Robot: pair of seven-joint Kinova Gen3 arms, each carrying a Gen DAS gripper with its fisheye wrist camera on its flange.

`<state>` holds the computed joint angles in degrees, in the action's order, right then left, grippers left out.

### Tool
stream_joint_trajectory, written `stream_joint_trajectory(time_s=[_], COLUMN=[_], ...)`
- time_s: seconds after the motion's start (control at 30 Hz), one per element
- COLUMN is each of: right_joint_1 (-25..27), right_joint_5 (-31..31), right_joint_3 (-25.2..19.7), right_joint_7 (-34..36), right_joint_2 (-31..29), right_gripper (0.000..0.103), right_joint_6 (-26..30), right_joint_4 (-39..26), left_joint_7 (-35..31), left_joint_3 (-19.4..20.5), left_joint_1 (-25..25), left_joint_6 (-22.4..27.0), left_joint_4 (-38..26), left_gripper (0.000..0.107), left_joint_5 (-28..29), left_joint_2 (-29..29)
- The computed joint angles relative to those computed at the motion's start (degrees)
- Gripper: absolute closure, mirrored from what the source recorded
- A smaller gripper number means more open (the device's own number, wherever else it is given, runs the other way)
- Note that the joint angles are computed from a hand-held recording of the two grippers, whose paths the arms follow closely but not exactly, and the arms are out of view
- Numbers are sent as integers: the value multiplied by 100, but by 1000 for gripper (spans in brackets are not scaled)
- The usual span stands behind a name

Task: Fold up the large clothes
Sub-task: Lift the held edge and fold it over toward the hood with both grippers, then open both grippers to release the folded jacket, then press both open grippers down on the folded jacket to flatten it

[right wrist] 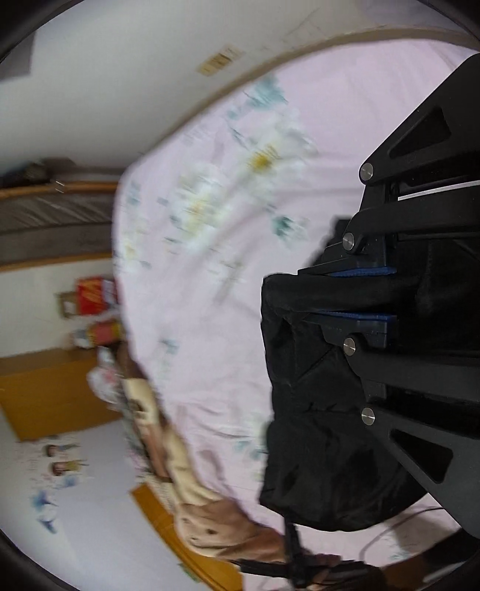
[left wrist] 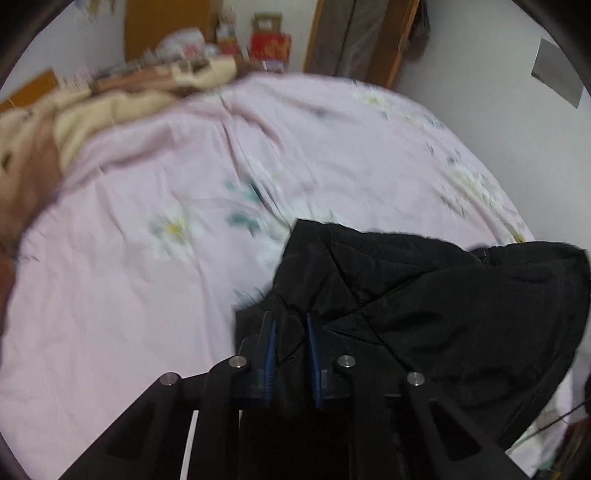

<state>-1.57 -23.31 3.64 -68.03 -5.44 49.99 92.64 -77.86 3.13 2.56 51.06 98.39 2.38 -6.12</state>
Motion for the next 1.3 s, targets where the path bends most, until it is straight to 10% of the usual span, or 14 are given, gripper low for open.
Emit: stream_joint_trajectory(time_s=[0.23,0.5,0.73,0.97,1.07,1.13,1.3], right_joint_1=[-44,-688,-926,-629,-1268,-1799,-3126], right_joint_5=[1397,2883,3057,3879,4198,4571,3965], right_joint_3=[-545,-587,-514,-1104,-384,1,749], right_joint_7=[-1331,-2729,-2597,-3922,-4621,-4872,-4223], right_joint_2=[67,1565,2189,1641,1076,710,-241], right_gripper=[88,77,74,53,36,36,36], right_joint_6=[-784,497,1594,987,531,466,322], right_joint_4=[57,-695,-1385,-955,-605,-480,-123], left_joint_7=[1056,2058,1771,1689,1923,2279,2198], left_joint_3=[517,325,-143,-124,19,209,596], left_joint_1=[50,912,535,343,325,209,557], left_joint_6=[-181,890,902,689,763,743,512], left_joint_4=[-357,-716,-460,-179,-170,-139,-224], left_gripper=[94,95,107,102,82,43,41], left_joint_5=[-1125,-2474,-1687,-1653,-1853,-1933,-1546], left_joint_2=[197,1520,1630,816,378,49,-207])
